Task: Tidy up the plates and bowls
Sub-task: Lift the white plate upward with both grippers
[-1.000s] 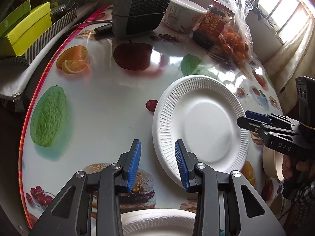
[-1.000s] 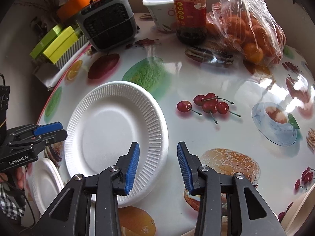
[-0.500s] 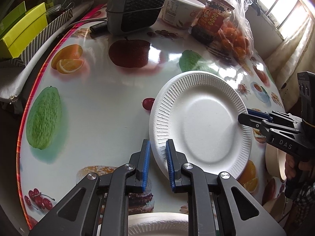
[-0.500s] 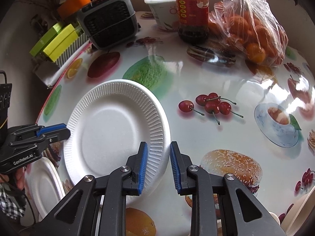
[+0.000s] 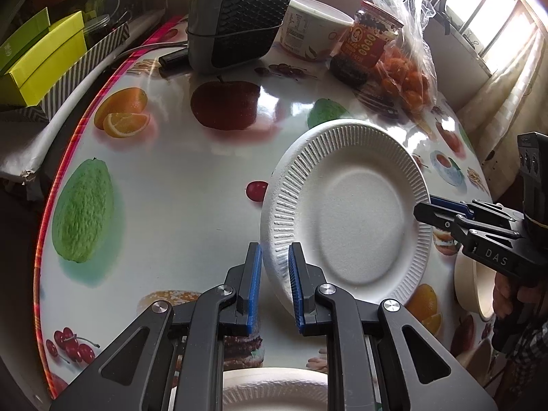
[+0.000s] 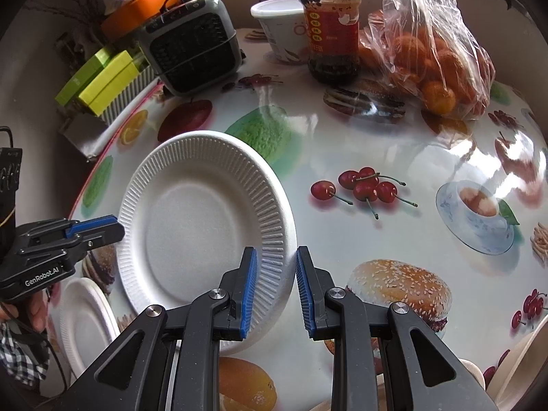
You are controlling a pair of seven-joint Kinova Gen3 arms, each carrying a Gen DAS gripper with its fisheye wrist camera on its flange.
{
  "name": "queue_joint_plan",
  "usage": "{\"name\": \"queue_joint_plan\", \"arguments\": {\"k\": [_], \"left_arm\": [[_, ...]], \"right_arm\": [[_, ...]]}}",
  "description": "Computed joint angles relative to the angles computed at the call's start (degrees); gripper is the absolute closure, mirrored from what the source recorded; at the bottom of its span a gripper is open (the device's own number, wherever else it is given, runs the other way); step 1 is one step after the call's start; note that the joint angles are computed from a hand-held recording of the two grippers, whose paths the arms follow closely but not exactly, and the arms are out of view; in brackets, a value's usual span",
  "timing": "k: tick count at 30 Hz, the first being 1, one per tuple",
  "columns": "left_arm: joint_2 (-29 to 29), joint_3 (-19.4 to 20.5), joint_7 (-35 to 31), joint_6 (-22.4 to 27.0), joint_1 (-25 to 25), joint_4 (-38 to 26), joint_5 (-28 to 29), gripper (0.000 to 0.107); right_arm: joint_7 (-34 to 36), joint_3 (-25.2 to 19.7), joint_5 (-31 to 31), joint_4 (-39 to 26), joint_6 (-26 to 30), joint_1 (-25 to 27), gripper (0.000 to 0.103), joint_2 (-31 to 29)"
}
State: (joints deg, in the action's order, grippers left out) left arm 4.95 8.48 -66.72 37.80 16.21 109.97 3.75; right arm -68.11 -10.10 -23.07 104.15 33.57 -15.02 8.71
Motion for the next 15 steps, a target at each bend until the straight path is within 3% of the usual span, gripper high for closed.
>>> {"name": "queue_joint_plan", "arguments": {"k": [15], "left_arm": [[-4.89, 0.61, 1.01, -0.13, 0.05, 1.65, -0.28, 0.09]], "right_arm": [[3.08, 1.04, -4.33, 3.11, 0.24, 0.09, 0.08, -5.8]]}}
